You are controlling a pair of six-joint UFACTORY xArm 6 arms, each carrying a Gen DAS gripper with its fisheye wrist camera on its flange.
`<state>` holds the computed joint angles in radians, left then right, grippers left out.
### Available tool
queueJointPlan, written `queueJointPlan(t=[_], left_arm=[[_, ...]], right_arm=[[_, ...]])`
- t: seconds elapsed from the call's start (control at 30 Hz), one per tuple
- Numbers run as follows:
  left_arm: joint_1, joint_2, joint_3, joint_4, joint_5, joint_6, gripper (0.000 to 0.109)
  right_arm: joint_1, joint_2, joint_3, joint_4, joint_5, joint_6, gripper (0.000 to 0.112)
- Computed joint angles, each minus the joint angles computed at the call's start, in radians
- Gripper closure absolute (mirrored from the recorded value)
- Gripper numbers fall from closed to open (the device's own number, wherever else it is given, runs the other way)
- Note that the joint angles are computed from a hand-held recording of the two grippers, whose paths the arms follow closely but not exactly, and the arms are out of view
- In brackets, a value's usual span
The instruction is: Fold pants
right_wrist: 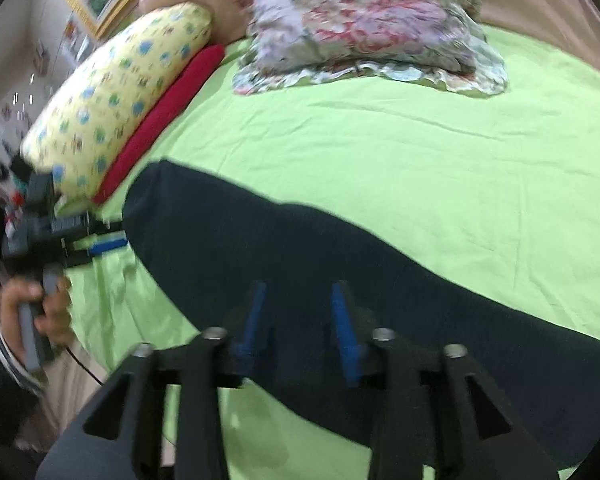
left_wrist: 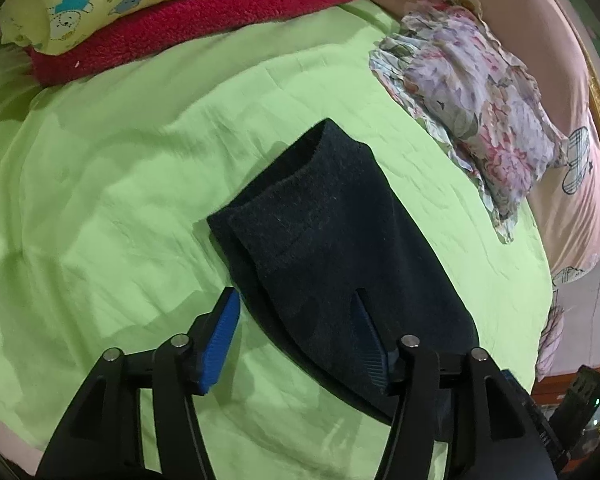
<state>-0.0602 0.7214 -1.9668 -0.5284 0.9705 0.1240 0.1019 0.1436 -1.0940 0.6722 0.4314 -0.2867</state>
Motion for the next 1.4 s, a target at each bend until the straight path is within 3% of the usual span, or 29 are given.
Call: queueJointPlan(t=[0.13, 0.3, 0.57, 0.67, 0.73, 0.8, 0.83, 0.87, 0.97, 1.17, 1.23, 1.3, 1.4], left_arm=[[0.01, 0.032, -0.04, 0.002, 0.027, -0.042, 0.046], [0.013, 0.065, -0.087, -0.001, 0.043, -0.074, 0.045], [0.002, 0.199, -0.284, 0.033, 0.114, -0.146, 0.045], [-0.006, 0.244, -0.337, 0.033, 0.11, -0.166, 0.045], [-0.012, 0.251, -0.335, 0.035, 0.086, -0.178, 0.047], [-0.015, 0.239, -0.303, 0.016, 0.041, -0.178, 0.048], [-0.017, 0.232, -0.29, 0.01, 0.024, -0.176, 0.052], [-0.018, 0.216, -0.263, 0.001, 0.001, -0.16, 0.067], [-0.009, 0.144, -0.163, -0.106, -0.066, -0.07, 0.082], [-0.001, -0.068, 0.094, -0.278, -0.217, 0.149, 0.085], [0.013, -0.087, 0.125, -0.3, -0.218, 0.187, 0.085], [0.022, -0.072, 0.122, -0.258, -0.21, 0.168, 0.085], [0.023, -0.009, 0.066, -0.097, -0.169, 0.084, 0.083]], right_arm=[[-0.04, 0.075, -0.097, 0.121, 0.063, -0.024, 0.066], [-0.1, 0.264, -0.338, 0.189, 0.254, 0.017, 0.066], [-0.135, 0.643, -0.856, 0.068, 0.624, 0.169, 0.066], [-0.121, 0.7, -0.944, 0.025, 0.7, 0.165, 0.066], [-0.103, 0.694, -0.95, -0.022, 0.707, 0.144, 0.071], [-0.091, 0.688, -0.95, -0.031, 0.736, 0.117, 0.086], [-0.082, 0.668, -0.921, -0.045, 0.725, 0.099, 0.091], [-0.068, 0.636, -0.873, -0.069, 0.685, 0.081, 0.095], [-0.041, 0.554, -0.754, -0.104, 0.561, 0.053, 0.1], [0.02, 0.478, -0.686, -0.214, 0.366, 0.078, 0.102], [0.043, 0.463, -0.668, -0.259, 0.289, 0.1, 0.102], [0.062, 0.475, -0.675, -0.341, 0.252, 0.164, 0.102], [0.056, 0.543, -0.738, -0.324, 0.286, 0.201, 0.098]])
